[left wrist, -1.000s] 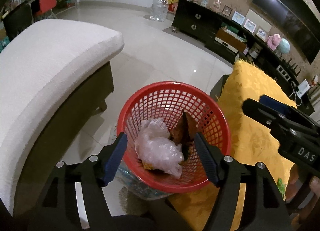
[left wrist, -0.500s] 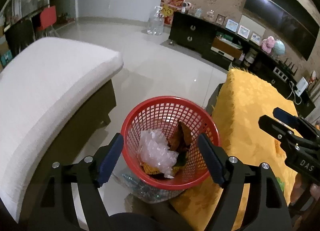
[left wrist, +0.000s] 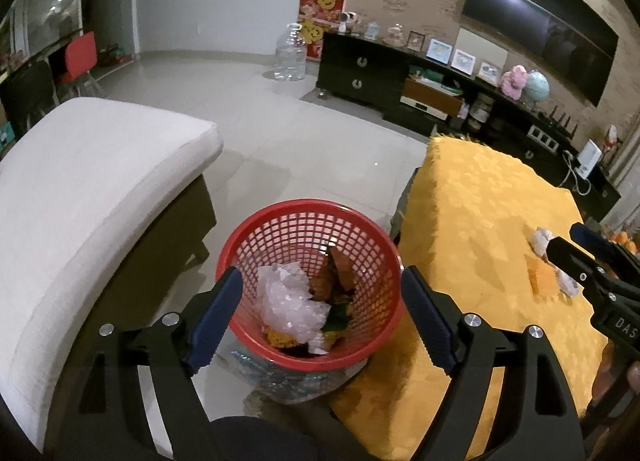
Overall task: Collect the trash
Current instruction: 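Move the left tool back to the green wrapper on the table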
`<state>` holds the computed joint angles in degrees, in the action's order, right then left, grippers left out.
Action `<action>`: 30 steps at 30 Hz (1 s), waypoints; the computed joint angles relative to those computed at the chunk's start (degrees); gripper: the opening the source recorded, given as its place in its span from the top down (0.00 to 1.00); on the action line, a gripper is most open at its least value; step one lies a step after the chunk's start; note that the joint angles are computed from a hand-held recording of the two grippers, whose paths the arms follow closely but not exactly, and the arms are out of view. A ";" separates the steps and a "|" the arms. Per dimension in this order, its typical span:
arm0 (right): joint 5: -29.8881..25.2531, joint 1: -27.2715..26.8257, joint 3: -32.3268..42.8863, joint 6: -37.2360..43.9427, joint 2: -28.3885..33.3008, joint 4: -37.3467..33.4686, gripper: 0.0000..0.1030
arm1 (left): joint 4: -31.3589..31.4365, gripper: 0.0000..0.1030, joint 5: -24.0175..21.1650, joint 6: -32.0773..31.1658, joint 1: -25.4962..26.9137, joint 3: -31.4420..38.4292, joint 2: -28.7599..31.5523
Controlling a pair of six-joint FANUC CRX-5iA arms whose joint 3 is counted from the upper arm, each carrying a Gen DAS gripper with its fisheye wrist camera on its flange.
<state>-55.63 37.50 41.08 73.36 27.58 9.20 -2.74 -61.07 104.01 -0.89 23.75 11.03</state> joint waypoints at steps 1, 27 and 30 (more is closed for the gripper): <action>0.46 -0.27 -1.54 -0.81 -0.87 0.83 0.30 | 0.06 0.24 0.00 -0.11 -0.24 0.19 0.14; 6.13 -6.64 -33.19 -24.51 -18.09 18.98 0.29 | 4.16 0.23 -1.73 -7.54 -9.33 6.32 7.45; 6.65 -7.40 -35.41 -26.56 -19.32 19.70 0.29 | 4.67 0.23 -2.33 -8.57 -10.71 7.46 8.86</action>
<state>-48.98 30.09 5.67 46.80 8.27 28.90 1.93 -63.40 95.43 -11.60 31.21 19.89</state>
